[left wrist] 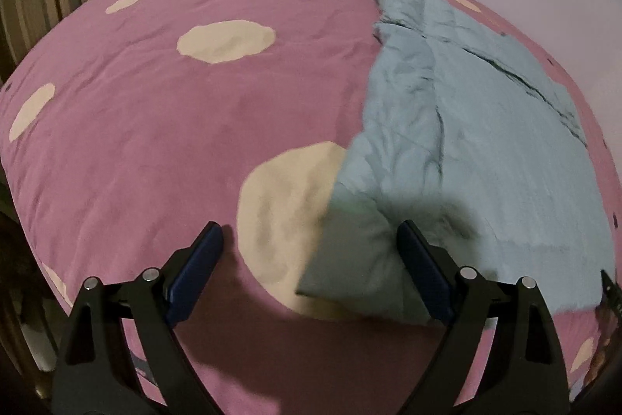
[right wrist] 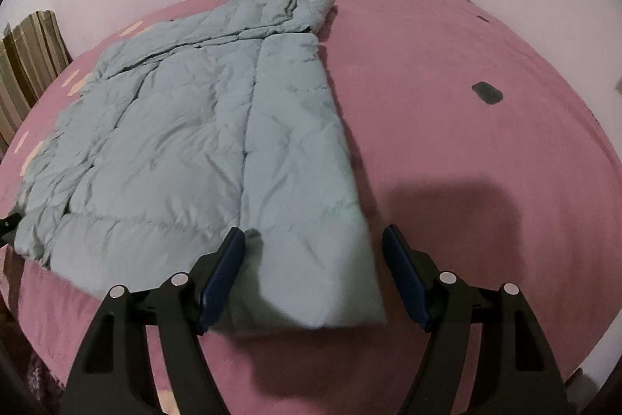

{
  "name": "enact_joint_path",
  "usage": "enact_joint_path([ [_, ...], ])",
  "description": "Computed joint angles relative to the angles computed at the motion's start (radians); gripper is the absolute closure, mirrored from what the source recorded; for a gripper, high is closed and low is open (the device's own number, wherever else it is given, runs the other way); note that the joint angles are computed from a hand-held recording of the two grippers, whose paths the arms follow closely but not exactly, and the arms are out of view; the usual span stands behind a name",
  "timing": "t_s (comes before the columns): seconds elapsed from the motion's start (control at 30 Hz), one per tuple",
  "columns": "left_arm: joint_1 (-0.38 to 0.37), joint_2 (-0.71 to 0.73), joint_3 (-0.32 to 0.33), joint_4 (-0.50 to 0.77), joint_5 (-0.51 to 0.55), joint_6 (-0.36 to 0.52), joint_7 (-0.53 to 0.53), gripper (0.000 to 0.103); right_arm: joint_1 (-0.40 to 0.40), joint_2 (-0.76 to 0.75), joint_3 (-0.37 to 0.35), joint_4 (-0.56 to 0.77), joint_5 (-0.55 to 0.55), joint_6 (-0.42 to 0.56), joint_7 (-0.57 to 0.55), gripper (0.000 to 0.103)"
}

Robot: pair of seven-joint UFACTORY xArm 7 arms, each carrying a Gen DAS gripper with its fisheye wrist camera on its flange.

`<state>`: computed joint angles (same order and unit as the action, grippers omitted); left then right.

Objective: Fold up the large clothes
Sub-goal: 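Grasp the jacket hem with the left gripper while the right gripper grasps it too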

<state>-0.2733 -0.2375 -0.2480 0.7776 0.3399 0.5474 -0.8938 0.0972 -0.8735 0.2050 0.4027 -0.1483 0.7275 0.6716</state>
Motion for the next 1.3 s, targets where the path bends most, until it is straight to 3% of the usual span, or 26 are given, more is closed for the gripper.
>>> enact_joint_path([
  [0.07, -0.005, -0.004, 0.0, -0.005, -0.008, -0.007, 0.002, 0.024, 0.006, -0.014, 0.012, -0.009, 0.001, 0.003, 0.011, 0.034],
  [0.13, -0.01, -0.009, 0.002, -0.014, -0.021, -0.022, 0.006, 0.031, 0.021, -0.021, 0.012, -0.013, 0.009, 0.0, 0.014, 0.046],
  [0.23, -0.025, -0.01, 0.012, -0.019, -0.06, -0.044, 0.048, 0.052, 0.039, -0.018, 0.011, -0.008, 0.016, -0.005, 0.005, 0.062],
  [0.3, -0.039, -0.014, 0.019, -0.024, -0.097, -0.065, 0.088, 0.076, 0.047, -0.019, 0.015, -0.007, 0.02, -0.009, 0.005, 0.073],
  [0.4, -0.046, -0.022, 0.017, -0.031, -0.126, -0.096, 0.118, 0.093, 0.057, -0.026, 0.024, -0.008, 0.025, -0.017, 0.012, 0.086],
  [0.63, -0.023, -0.088, -0.012, -0.056, -0.122, -0.147, 0.101, 0.1, 0.056, -0.104, 0.061, -0.005, 0.001, -0.009, 0.052, 0.094],
  [0.9, 0.003, -0.104, -0.013, 0.026, -0.151, -0.194, 0.109, 0.1, 0.013, -0.072, 0.007, 0.072, -0.002, -0.1, 0.014, 0.095],
  [1.07, 0.064, 0.064, -0.042, 0.23, -0.038, -0.193, 0.059, 0.1, -0.057, 0.113, -0.038, 0.195, -0.001, -0.237, -0.032, 0.095],
  [1.3, -0.004, 0.455, 0.04, 0.674, 0.033, -0.073, 0.048, 0.1, -0.103, 0.485, -0.099, 0.457, 0.028, -0.348, -0.092, 0.095],
])
